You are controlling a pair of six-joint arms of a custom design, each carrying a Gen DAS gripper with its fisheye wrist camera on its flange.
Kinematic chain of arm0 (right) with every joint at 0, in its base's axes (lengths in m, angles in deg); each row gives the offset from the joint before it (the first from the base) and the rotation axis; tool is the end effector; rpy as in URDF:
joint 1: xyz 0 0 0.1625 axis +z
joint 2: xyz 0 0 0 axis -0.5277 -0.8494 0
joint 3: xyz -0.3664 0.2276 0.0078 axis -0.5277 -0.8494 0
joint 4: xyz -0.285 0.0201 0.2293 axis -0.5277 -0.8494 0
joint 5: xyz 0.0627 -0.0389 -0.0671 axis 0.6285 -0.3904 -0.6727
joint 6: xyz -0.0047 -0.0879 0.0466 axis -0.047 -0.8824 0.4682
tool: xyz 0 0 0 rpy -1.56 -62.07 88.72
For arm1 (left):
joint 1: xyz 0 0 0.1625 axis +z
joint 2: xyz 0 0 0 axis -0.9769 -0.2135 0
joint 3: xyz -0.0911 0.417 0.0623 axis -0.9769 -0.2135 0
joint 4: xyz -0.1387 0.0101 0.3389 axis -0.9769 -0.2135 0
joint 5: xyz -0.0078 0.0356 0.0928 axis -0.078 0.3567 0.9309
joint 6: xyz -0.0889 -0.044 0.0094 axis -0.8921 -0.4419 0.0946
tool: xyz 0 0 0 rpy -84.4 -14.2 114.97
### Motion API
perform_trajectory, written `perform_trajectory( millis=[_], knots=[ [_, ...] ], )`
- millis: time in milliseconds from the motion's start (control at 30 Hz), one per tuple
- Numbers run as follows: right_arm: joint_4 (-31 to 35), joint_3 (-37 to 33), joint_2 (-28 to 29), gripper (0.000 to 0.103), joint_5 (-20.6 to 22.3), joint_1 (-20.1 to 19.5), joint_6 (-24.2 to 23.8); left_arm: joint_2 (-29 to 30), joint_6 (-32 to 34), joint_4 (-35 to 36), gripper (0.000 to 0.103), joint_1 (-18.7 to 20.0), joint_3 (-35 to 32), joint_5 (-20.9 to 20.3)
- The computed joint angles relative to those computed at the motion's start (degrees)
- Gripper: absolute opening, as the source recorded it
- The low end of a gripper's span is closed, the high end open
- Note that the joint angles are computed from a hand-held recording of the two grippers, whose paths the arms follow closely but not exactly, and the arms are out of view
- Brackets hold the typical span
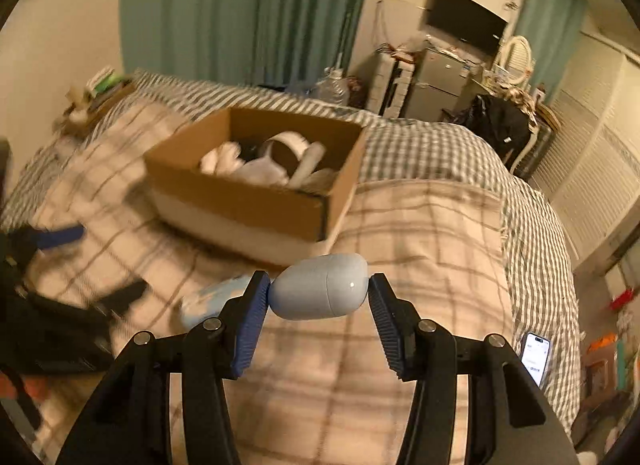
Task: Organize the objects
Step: 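Grasp the blue tissue pack with the left tool while the right tool holds the case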
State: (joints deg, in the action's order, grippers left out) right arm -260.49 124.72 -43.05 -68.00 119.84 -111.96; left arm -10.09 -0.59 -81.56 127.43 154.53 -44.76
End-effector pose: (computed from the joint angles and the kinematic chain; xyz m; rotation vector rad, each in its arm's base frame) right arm 0.0788 -0.7143 0.2397 1.0976 -2.2001 0.5861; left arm -0.2705 -0.6598 -0.0394 0.0256 2.2182 -0.8780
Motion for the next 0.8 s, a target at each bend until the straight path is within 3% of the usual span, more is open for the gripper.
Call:
perform_trajectory(
  millis=[233, 300, 333, 367, 467, 700, 800],
  knots=[
    [6.0, -4.8, 2.1, 0.051, 0.8, -2.5, 3.2, 6.7, 2.8, 8.0, 0.102, 3.2, -12.7, -6.7],
    [7.6, -5.9, 2.6, 0.051, 1.0, -3.2, 4.0, 7.9, 4.5, 9.3, 0.092, 4.2, -15.0, -9.3],
    [8.2, -6.2, 2.8, 0.051, 1.0, -3.5, 4.0, 8.1, 5.0, 9.3, 0.080, 4.8, -15.5, -11.3],
    [8.7, -6.4, 2.9, 0.051, 1.2, -3.7, 4.2, 7.9, 5.3, 8.5, 0.066, 5.3, -15.3, -13.1],
    [9.1, -6.3, 3.0, 0.051, 1.6, -4.0, 4.2, 7.0, 6.6, 4.5, 0.049, 5.2, -13.0, -14.7],
    [7.2, -3.3, 1.4, 0.051, 2.1, -3.9, 3.6, 3.8, 6.6, -2.2, 0.042, 2.4, -5.1, -11.7],
    [6.0, -0.6, -0.4, 0.051, 3.1, -3.8, 3.3, 1.3, 8.3, -11.4, 0.042, 1.4, 0.5, -12.5]
  ],
)
